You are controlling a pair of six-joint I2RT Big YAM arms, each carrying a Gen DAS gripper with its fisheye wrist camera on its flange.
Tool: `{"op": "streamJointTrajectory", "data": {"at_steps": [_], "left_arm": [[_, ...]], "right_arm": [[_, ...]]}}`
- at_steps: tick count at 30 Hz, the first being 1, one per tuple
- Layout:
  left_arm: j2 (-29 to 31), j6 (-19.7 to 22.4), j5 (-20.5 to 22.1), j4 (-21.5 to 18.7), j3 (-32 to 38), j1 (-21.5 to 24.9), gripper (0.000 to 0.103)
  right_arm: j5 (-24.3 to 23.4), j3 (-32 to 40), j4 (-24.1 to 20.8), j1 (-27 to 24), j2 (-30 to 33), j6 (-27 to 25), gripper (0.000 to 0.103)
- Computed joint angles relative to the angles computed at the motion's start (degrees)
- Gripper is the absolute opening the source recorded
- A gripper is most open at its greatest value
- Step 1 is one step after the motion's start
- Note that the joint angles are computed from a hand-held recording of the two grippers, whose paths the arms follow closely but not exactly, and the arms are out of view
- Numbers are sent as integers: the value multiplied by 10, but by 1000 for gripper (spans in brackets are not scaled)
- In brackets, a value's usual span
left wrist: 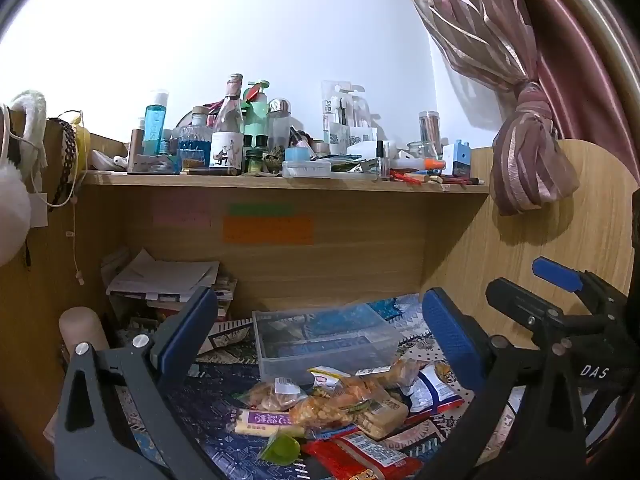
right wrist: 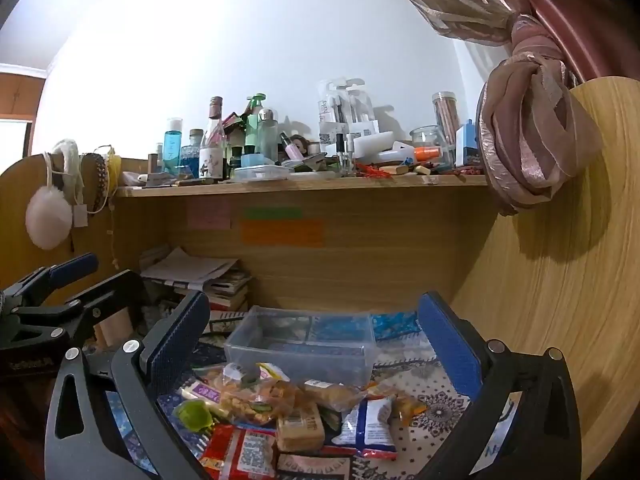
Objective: Organize snacks
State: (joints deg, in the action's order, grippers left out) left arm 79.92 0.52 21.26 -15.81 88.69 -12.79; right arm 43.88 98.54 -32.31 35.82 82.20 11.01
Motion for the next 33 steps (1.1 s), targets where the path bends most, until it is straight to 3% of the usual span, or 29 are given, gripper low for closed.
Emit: {"op": "streamJointTrajectory", "data": {"at_steps": [33], "left_arm": [[7, -1, 3, -3, 10, -1, 103]], "right_arm": [[-8, 2, -7, -1, 5, 13, 103]]}}
